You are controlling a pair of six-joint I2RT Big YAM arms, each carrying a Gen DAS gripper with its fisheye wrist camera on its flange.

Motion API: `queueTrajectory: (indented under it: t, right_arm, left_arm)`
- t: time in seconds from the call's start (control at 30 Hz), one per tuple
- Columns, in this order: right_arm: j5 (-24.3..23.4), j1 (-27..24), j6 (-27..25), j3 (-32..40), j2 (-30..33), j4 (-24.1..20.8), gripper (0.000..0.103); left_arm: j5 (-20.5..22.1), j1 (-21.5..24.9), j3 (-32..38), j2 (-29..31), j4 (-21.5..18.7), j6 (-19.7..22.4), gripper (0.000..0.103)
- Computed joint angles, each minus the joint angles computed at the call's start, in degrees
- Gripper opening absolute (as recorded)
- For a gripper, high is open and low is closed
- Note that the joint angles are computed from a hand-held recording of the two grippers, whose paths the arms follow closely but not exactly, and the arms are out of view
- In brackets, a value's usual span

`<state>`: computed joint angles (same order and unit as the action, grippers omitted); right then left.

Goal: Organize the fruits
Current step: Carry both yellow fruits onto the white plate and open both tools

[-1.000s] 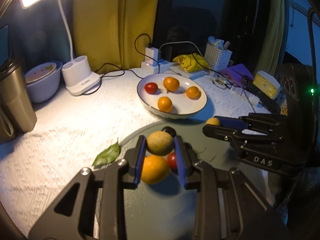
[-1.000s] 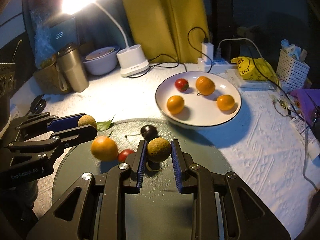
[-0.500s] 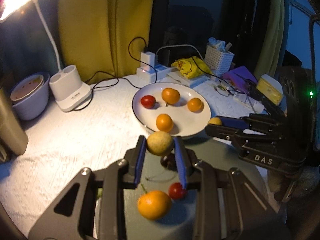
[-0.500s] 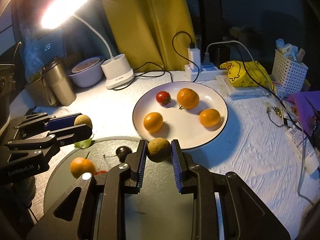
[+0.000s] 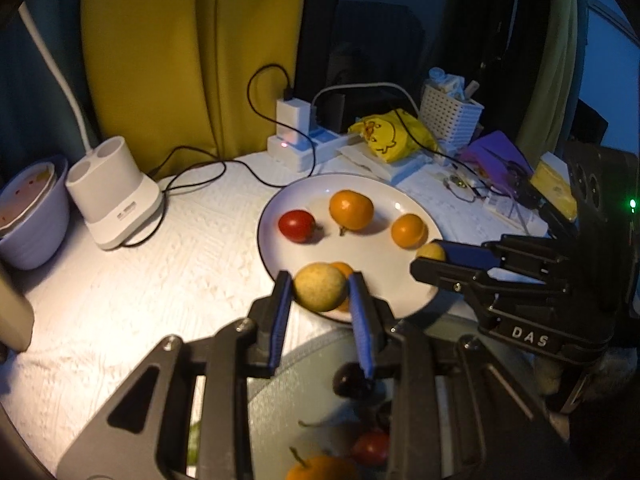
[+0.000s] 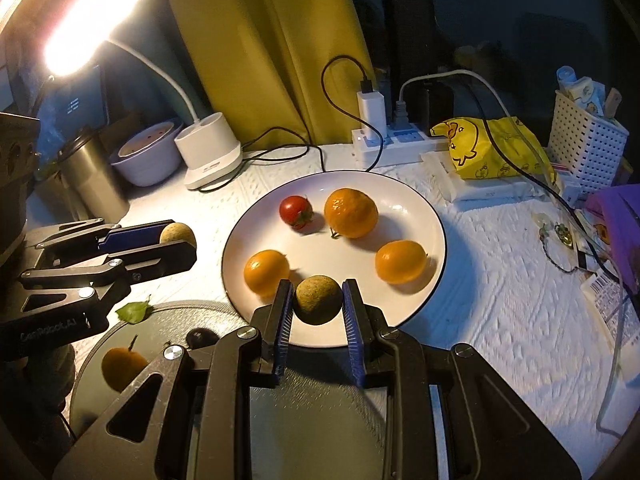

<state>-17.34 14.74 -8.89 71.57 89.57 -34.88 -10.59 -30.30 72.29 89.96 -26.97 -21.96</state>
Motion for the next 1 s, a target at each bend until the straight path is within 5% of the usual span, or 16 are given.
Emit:
queueTrajectory:
  t: [0.47,1.0]
  right_arm:
    - [-0.67,-0.34,-0.40,3.24,4.75,0.36,0.027]
    - [1.11,-0.06,0.44,2.63,3.42,0.70,0.028]
  left_arm:
    - [3.91,2.55,4.70,5.52,-3.20,-3.25,0.031]
    - [1.46,1.85,3.74,3.42,-2.63,-3.23,0.035]
